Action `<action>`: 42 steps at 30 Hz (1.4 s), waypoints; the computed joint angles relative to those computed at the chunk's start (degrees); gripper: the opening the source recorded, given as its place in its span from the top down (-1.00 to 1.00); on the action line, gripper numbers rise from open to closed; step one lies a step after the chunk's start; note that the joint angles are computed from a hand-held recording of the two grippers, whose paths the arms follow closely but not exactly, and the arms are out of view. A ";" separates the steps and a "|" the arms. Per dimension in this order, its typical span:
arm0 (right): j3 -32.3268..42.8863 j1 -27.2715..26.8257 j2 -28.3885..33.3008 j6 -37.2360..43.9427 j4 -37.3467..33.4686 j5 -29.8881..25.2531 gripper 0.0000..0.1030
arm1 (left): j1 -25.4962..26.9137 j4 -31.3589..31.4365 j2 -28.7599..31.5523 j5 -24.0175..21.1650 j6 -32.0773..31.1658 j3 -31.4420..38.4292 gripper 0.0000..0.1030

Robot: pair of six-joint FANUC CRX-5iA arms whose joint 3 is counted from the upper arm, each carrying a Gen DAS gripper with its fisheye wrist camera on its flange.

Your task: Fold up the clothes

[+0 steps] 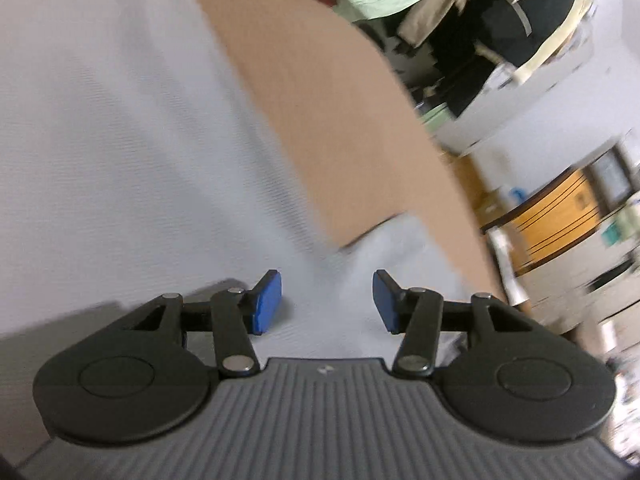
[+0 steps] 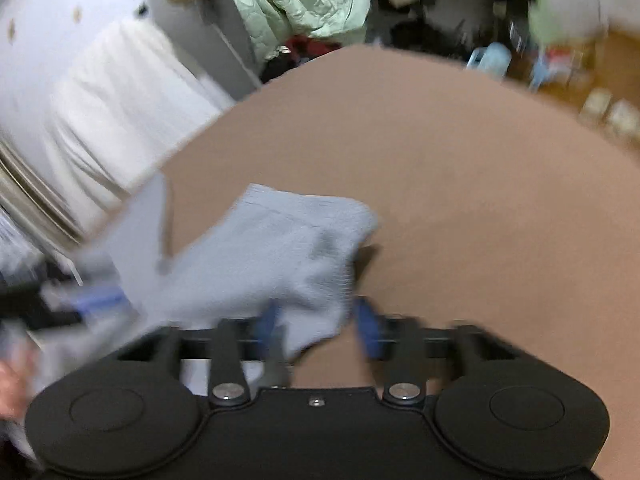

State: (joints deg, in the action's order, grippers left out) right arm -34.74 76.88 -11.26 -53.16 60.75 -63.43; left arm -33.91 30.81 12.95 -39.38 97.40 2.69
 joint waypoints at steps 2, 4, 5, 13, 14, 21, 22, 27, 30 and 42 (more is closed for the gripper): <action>-1.66 -2.37 0.17 -3.40 3.73 3.11 -0.44 | 1.16 -5.82 -2.99 -4.53 1.90 -0.50 0.04; 1.02 -4.30 3.03 2.17 3.03 2.06 0.24 | 2.36 -9.73 -7.73 -7.35 3.41 -3.08 0.04; 3.81 -4.39 4.70 7.43 0.64 -0.37 0.88 | 2.99 -11.52 -10.14 -8.82 4.02 -4.32 0.04; 18.50 -3.28 12.79 30.12 -12.68 -19.07 0.84 | 2.39 -34.79 -27.66 -33.24 19.68 -6.28 0.04; 19.67 -3.05 13.51 29.79 -13.17 -20.15 0.73 | 2.11 -36.57 -29.92 -35.25 21.50 -7.07 0.04; 34.94 1.90 23.81 48.31 -7.01 -19.52 0.17 | 0.02 -39.47 -42.16 -32.62 32.27 -16.59 -0.23; 36.02 2.29 24.03 50.41 -6.67 -14.82 0.17 | -0.89 -39.13 -41.93 -32.16 34.17 -17.11 -0.23; 44.79 -2.04 25.57 71.60 -32.65 20.76 0.17 | -2.68 -42.32 -43.31 -34.86 35.32 -16.88 -0.23; 59.98 -4.26 34.14 91.86 -55.15 20.55 0.16 | 0.89 -41.56 -46.18 -33.81 35.93 -19.42 -0.23; 67.30 -0.17 41.64 106.46 -60.96 23.68 0.84 | 16.26 -38.01 -54.80 -37.42 42.64 -25.24 -0.24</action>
State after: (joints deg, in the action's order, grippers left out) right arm 32.56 76.71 30.38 53.31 -0.21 -39.75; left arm -17.66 -7.21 -41.85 -76.81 140.05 -22.55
